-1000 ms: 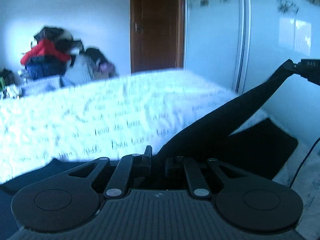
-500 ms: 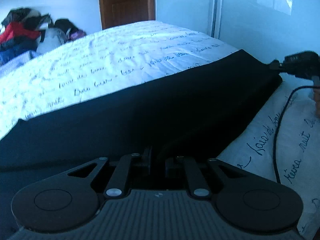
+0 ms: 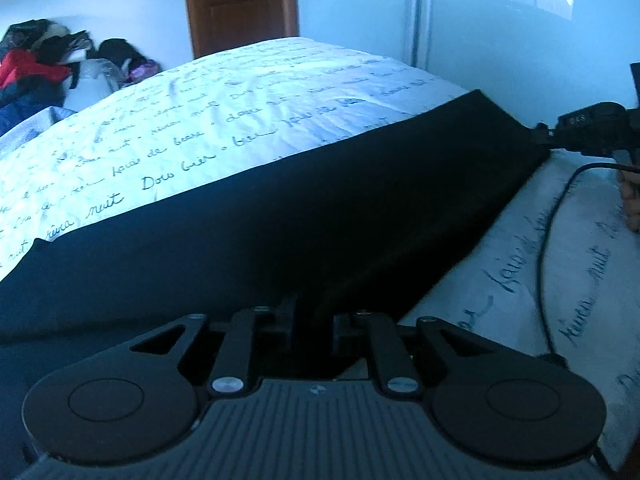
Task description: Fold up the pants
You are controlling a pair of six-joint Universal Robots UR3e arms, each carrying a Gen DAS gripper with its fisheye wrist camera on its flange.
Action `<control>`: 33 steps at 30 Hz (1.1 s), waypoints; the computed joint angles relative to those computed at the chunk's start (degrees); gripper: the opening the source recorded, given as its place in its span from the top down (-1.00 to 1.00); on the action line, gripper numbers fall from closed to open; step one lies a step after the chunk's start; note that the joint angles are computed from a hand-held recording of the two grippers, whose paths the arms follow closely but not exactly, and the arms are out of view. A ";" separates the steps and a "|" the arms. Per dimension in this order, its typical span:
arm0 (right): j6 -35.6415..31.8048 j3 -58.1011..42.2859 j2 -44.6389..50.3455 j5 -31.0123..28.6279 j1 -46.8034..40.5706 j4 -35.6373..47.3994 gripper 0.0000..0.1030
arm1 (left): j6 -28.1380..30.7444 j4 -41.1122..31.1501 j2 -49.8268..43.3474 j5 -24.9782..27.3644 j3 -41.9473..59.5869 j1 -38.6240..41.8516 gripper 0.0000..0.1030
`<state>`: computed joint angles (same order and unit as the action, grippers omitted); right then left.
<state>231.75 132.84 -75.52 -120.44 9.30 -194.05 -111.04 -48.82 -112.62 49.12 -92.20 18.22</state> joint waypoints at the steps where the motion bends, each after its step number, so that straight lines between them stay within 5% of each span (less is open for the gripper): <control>1: 1.13 0.01 -0.92 -1.74 0.99 1.53 0.77 | 1.53 -3.43 0.41 -0.19 1.21 0.40 0.35; 3: 5.36 -1.80 -2.03 -9.12 4.56 8.09 0.60 | 4.55 -13.01 0.64 -0.99 5.52 1.53 0.20; 6: 11.55 -7.15 -1.27 -21.11 10.34 19.80 0.59 | 6.31 -23.42 -0.10 -3.61 11.89 2.92 0.04; 9: 0.99 -7.90 2.28 -14.94 9.92 7.05 0.59 | -0.56 -15.64 -0.28 -6.22 10.72 2.89 -0.18; 11: -4.20 -10.17 4.42 -8.43 8.56 5.33 0.59 | -8.01 -4.66 -1.57 -4.37 8.76 1.51 -0.20; 13: -5.74 -11.32 4.81 -2.65 6.69 8.02 0.58 | -10.92 -1.04 -4.43 -0.96 10.22 -0.21 -0.20; 16: -6.06 -10.88 4.34 -1.81 6.68 10.08 0.58 | -9.61 -0.95 -6.66 5.78 11.03 -2.14 -0.11; 19: -2.35 -10.64 1.88 -7.57 9.68 13.37 0.50 | -6.24 7.51 -2.80 4.73 2.40 -1.01 -0.13; 21: 0.52 -9.81 0.31 -10.07 11.02 14.34 -0.03 | -6.74 10.25 -1.64 3.08 0.64 -0.70 -0.20; 23: 1.60 -7.19 -1.26 -9.37 11.30 12.08 -0.33 | -9.09 13.41 -1.71 1.94 -0.03 -1.03 -0.30; 27: 3.01 -2.91 -2.27 -2.30 8.30 7.08 -0.32 | -8.75 13.32 -2.87 4.67 0.60 -3.18 -0.34; 31: 5.47 3.92 2.02 7.51 3.82 -11.07 -0.32 | -5.18 19.87 0.05 5.21 -6.70 -3.38 -0.32; 33: 6.98 3.88 5.07 7.94 2.86 -16.11 -0.32 | -3.49 21.60 1.78 3.71 -8.86 -3.45 -0.33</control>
<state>238.72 136.73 -70.45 -112.50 12.15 -210.16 -114.54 -27.22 -110.84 52.82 -101.06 14.76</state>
